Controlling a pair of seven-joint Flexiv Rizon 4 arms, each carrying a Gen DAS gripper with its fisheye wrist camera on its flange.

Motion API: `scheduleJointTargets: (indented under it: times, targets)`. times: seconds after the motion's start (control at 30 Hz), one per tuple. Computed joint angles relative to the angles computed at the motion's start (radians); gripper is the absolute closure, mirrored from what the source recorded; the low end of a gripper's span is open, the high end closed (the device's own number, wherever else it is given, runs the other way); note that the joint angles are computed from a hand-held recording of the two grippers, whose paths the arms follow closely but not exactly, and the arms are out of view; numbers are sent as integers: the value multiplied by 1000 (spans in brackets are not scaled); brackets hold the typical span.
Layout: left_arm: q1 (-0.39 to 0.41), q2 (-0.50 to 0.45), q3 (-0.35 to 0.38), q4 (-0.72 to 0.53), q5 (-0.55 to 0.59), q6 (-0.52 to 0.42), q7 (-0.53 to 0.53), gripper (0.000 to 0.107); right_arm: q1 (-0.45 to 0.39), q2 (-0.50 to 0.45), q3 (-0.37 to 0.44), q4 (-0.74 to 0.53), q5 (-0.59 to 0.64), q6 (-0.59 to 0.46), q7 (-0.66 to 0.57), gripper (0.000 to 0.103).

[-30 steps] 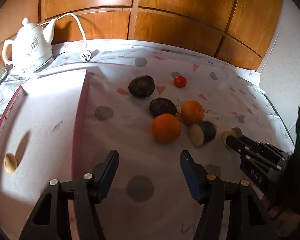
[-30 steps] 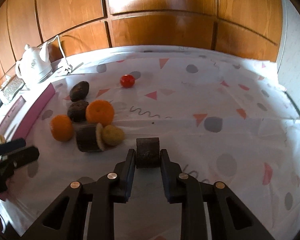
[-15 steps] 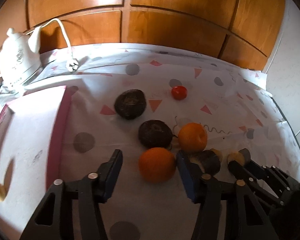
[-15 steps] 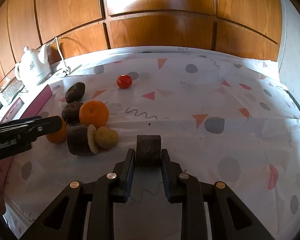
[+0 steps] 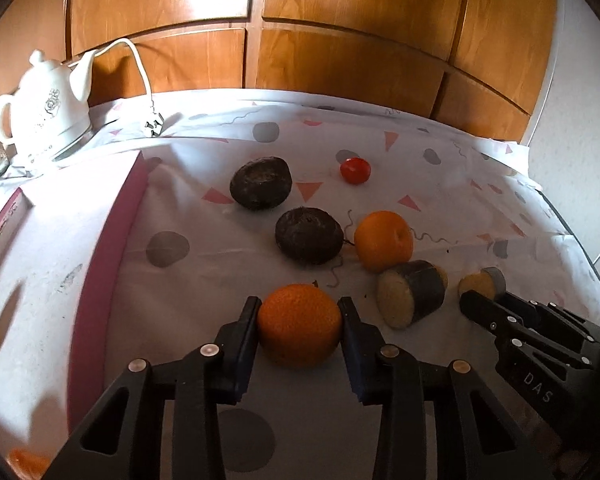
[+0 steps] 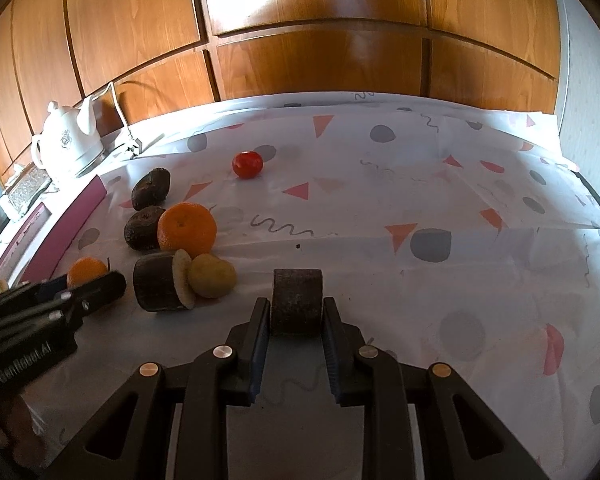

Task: Organize fruits
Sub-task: 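Carry the orange and dark slice into the tray and release both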

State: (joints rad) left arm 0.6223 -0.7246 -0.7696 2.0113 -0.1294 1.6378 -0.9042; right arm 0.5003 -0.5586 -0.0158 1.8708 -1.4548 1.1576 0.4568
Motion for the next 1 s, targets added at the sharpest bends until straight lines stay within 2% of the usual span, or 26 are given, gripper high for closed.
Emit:
scheduleJointTargets:
  times: [0.03,0.3,0.73,1.0]
  targets:
    - [-20,5,22,-9,-2,-6,-3,68,-2,0,-1,1,-6,5,7,78]
    - [-55,7,57,-12,6,19,3,68,5,-3,1,-3,25,-7,-20,77]
    - [-47,-5,52,-13,32,35,-13,66,16,-4,-4,-4,41,-17,-36,77]
    - [-48,3,56,-16,36,19,-15,69,29,-4,-3,-7,69,-45,-70,78]
